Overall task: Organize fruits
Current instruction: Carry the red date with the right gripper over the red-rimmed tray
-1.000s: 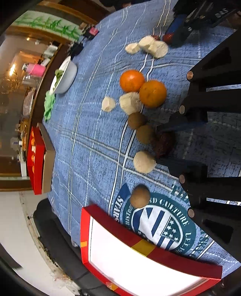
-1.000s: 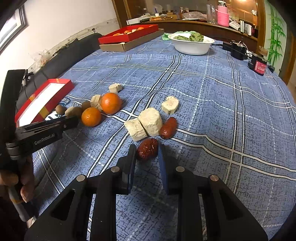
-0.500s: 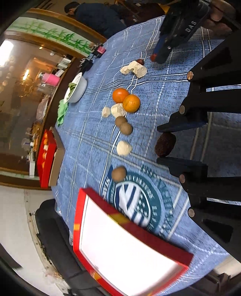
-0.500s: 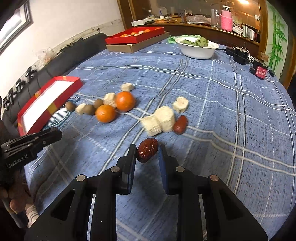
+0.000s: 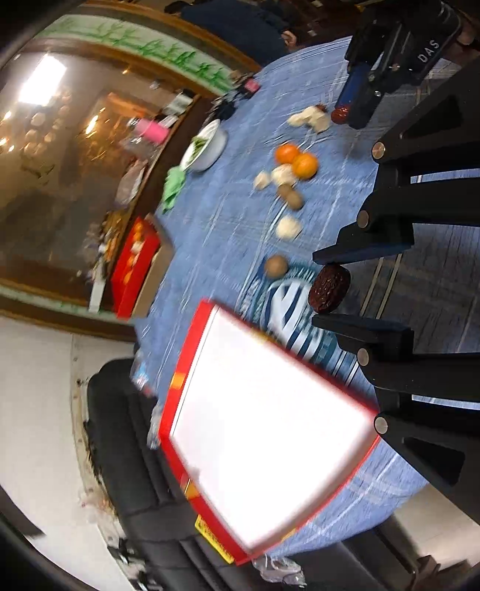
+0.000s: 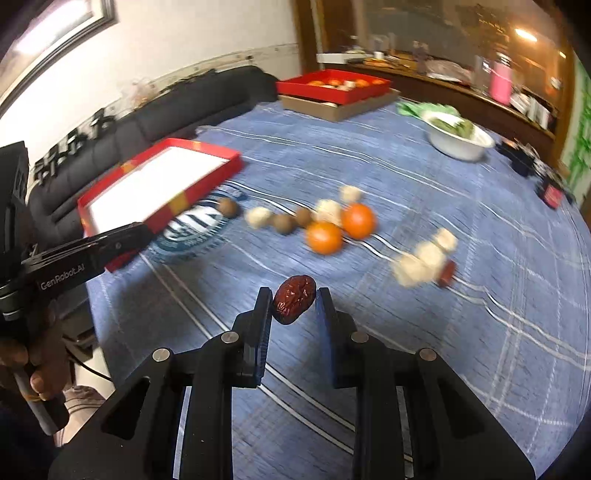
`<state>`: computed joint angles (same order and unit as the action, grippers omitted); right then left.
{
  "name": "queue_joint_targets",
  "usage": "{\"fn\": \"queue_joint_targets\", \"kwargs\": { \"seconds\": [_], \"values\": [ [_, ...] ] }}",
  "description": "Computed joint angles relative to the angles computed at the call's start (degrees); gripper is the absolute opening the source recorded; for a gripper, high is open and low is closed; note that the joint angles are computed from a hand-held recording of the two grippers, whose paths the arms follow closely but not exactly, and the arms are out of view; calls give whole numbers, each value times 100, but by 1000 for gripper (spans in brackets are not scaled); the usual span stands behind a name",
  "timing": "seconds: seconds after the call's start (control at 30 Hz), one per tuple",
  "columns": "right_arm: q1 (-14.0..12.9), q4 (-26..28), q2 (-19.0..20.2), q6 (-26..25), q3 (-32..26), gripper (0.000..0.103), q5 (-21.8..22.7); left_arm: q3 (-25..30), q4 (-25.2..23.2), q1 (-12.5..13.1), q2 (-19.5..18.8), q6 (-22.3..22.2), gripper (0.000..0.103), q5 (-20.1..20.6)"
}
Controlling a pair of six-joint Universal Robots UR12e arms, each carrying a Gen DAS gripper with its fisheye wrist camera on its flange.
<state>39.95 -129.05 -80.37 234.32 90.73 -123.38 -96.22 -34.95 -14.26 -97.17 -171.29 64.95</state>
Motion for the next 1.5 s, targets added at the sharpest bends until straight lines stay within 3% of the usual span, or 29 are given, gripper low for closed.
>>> {"fn": "queue_joint_targets", "kwargs": {
  "seconds": [0.23, 0.57, 1.1, 1.5],
  "values": [
    [-144, -695, 555, -1076, -672, 23, 300, 214, 335, 214, -175, -497, 26, 317],
    [-376, -1316, 1283, -2041, -1553, 23, 870, 430, 546, 344, -421, -982, 26, 870],
    [-717, -773, 1931, -1933, -2236, 24, 1525, 657, 293, 308, -693, -1077, 26, 1425],
    [-796, -531, 2084, -1893, -2387, 24, 1708, 802, 12, 246, -801, -1081, 26, 1708]
  ]
}}
